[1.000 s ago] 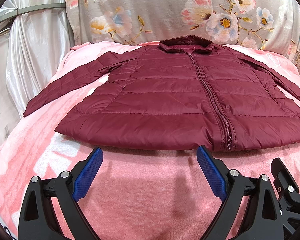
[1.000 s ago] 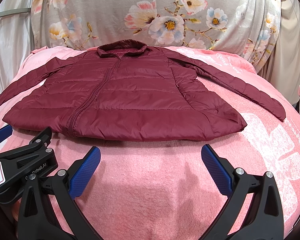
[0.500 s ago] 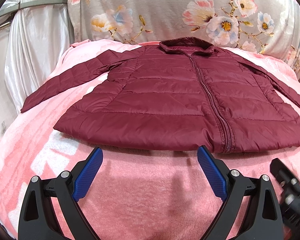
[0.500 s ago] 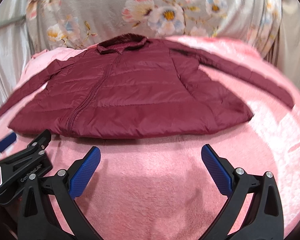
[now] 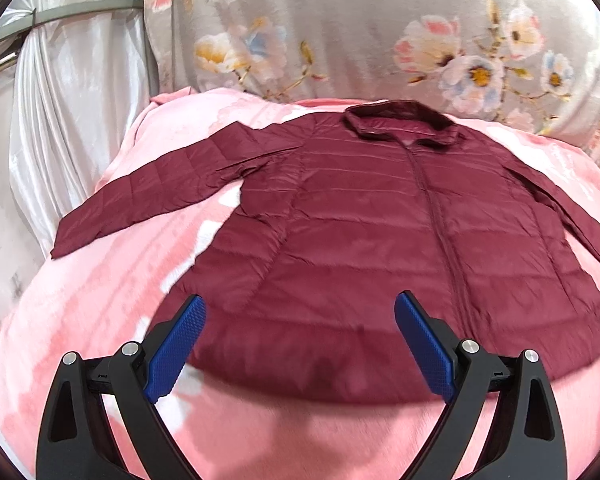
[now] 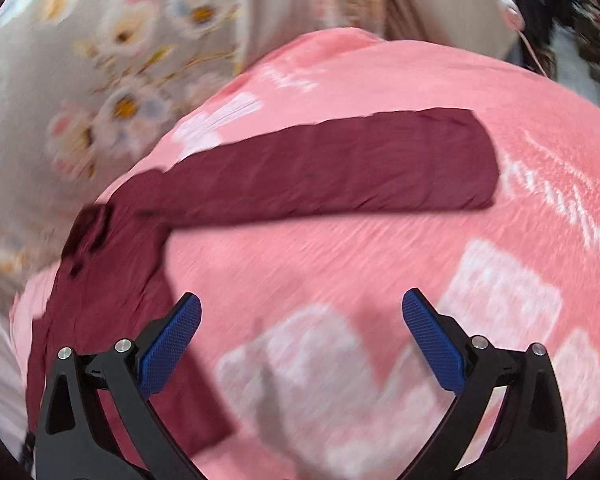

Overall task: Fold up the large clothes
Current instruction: 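Grasp a jacket sleeve with the right tool and lift it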

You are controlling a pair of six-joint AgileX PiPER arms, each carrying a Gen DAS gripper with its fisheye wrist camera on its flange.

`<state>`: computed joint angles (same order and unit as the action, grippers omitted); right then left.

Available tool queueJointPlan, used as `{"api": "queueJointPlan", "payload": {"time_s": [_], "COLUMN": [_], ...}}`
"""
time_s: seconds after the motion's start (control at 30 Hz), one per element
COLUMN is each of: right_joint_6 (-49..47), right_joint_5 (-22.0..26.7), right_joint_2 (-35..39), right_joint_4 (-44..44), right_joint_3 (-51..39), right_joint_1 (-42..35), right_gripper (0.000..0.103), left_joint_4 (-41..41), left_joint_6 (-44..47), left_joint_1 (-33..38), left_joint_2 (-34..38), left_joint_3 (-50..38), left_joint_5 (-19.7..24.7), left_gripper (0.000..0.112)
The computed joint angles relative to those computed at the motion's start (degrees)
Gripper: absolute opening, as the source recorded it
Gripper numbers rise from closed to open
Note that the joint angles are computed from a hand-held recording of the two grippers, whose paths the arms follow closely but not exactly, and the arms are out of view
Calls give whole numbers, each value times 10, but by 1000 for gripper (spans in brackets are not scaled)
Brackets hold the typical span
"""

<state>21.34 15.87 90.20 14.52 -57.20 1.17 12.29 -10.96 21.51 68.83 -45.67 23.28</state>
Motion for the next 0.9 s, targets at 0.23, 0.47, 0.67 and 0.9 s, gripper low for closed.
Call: {"api": "queueJointPlan", "payload": {"time_s": [0.23, 0.47, 0.67, 0.9], "right_joint_6": [-151, 91, 238, 81], "right_joint_5": [-1, 24, 122, 227], "right_joint_2": [86, 172, 245, 347], "right_joint_4": [230, -2, -176, -231], "right_joint_3": [-48, -187, -397, -747], "right_joint_1": [-103, -82, -10, 197], "right_gripper": [98, 52, 9, 7], "left_joint_4": [-28, -70, -59, -69], "left_joint_6": [16, 60, 52, 50], "left_joint_1": [37, 69, 77, 78], "left_joint_2": [108, 199, 232, 257], "left_joint_3": [-90, -178, -216, -255], "left_joint_5": [15, 67, 80, 93], "left_gripper": [93, 88, 85, 85]}}
